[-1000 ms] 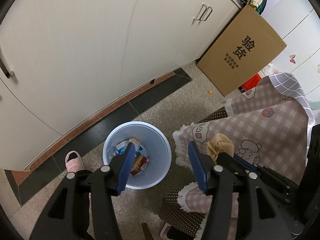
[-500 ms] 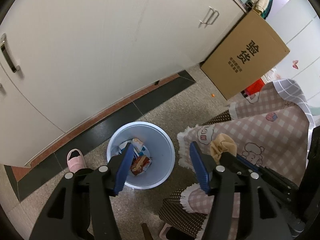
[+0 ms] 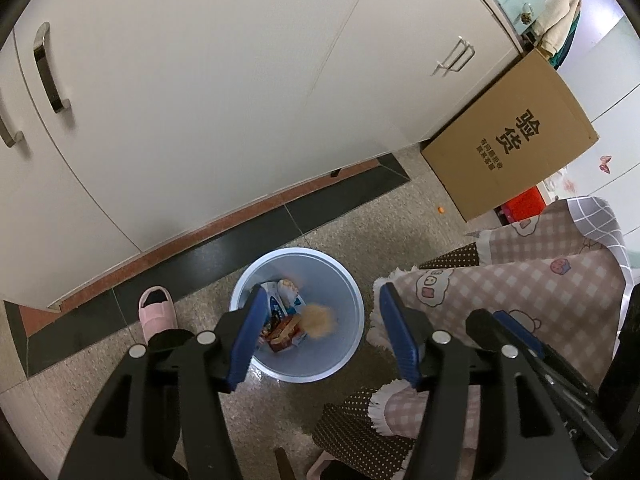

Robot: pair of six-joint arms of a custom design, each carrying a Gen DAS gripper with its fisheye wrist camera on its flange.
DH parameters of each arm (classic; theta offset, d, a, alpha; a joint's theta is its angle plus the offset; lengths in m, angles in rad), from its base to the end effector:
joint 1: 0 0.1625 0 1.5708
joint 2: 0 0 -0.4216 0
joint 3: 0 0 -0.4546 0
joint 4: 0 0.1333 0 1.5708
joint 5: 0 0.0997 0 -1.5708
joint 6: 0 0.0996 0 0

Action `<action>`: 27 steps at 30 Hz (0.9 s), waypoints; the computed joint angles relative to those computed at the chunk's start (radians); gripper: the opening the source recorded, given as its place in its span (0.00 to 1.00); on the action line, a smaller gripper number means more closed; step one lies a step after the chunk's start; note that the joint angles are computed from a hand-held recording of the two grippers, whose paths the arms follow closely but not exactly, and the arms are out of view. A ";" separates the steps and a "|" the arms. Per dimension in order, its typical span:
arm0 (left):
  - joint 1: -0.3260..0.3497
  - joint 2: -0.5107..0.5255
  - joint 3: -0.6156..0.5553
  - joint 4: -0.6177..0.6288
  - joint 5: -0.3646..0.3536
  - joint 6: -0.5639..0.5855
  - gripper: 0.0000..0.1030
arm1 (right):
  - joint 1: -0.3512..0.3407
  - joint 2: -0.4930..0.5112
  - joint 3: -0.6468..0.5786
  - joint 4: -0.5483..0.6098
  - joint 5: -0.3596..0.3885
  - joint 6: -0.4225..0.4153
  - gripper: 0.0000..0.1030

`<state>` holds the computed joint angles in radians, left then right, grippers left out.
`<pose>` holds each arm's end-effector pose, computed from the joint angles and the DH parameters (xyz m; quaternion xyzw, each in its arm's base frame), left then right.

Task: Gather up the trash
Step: 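Move both tools back over the table toward the white paper bag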

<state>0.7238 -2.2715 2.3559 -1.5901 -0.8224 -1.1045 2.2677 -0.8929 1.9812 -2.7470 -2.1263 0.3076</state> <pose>-0.0736 -0.3334 0.3671 -0.1077 0.9241 -0.2856 0.2299 0.4355 -0.3945 0.0126 0.1740 -0.9449 0.1689 0.2198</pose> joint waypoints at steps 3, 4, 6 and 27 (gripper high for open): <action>-0.001 -0.010 0.002 0.006 0.000 0.000 0.56 | 0.004 0.004 -0.005 0.004 -0.004 0.002 0.53; -0.002 -0.012 0.002 0.005 -0.001 0.000 0.56 | 0.005 0.004 -0.005 0.005 -0.005 0.002 0.53; -0.011 -0.012 0.000 0.010 0.004 -0.011 0.56 | 0.010 0.001 -0.005 0.006 -0.010 0.002 0.53; -0.524 0.084 -0.215 0.529 0.260 -0.554 0.64 | 0.218 -0.242 0.037 -0.087 -0.249 -0.139 0.54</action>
